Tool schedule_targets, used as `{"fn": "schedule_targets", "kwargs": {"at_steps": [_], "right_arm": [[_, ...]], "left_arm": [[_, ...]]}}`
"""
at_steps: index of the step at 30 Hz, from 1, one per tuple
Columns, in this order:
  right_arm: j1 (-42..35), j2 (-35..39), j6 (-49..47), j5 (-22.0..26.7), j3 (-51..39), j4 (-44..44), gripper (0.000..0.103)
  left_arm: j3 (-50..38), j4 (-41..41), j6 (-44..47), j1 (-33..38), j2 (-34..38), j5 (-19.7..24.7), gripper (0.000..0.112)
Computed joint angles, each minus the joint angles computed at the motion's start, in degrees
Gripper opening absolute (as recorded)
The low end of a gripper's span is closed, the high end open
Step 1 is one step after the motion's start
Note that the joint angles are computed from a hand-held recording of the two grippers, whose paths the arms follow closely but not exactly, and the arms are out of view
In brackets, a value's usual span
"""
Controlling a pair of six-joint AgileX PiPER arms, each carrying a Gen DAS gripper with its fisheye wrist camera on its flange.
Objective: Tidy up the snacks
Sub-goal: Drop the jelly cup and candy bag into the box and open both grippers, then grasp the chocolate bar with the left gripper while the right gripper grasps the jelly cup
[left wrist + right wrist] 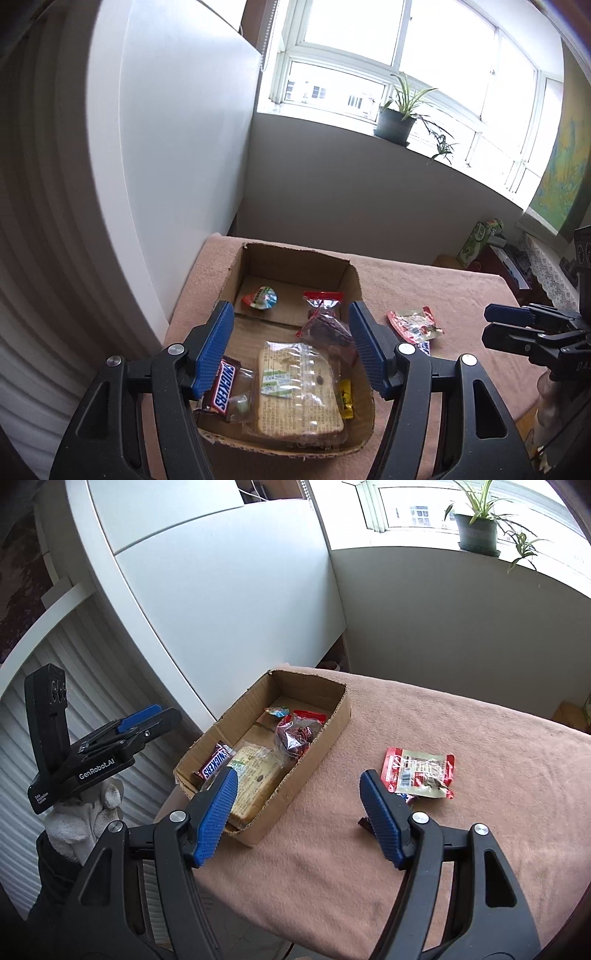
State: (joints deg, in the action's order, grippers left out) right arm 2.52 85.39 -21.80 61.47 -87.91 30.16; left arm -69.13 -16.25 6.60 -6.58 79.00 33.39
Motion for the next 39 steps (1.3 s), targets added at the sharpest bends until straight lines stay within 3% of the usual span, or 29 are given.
{"fn": "schedule_targets", "kwargs": {"at_steps": [3,8,10,12,15,21,30,34,39], "right_arm": [[-0.13,-5.75,0.41,0.85,2.73,-0.43,0.071],[-3.57,-14.96,-2.51,4.87,6.88,3.60,0.072],[-5.60,-17.64,-4.05,6.43,7.81,4.93,0.077],[-8.50,-19.98,-5.96,7.16,9.09,6.75,0.093],[-12.63,-22.06,-9.08,7.55,11.07,7.18,0.094],[-20.31,-18.02,-16.38,5.20,14.67,6.84,0.094],[-19.58,-6.78,-16.35,-8.71,20.18,-1.08,0.094],[-16.75,-4.17,-14.74,-13.16,21.76,-4.09,0.094],[-14.06,-0.53,-15.72,-13.19,20.26,-3.71,0.093]], "left_arm": [[3.08,-2.59,2.18,0.17,-5.65,0.88,0.064],[6.18,4.11,-3.56,-3.60,-14.88,2.86,0.064],[6.90,7.38,-6.19,-6.21,-17.20,3.84,0.064],[8.34,10.82,-9.31,-9.54,-19.22,3.58,0.064],[10.34,12.06,-11.62,-13.35,-20.02,2.70,0.064],[12.93,15.36,-17.13,-21.16,-15.13,-2.18,0.064],[13.35,12.74,-15.82,-25.51,-3.11,-9.72,0.064],[11.78,6.90,-9.88,-25.09,1.76,-10.23,0.064],[8.66,-0.13,-3.50,-23.58,6.51,-8.95,0.064]]}}
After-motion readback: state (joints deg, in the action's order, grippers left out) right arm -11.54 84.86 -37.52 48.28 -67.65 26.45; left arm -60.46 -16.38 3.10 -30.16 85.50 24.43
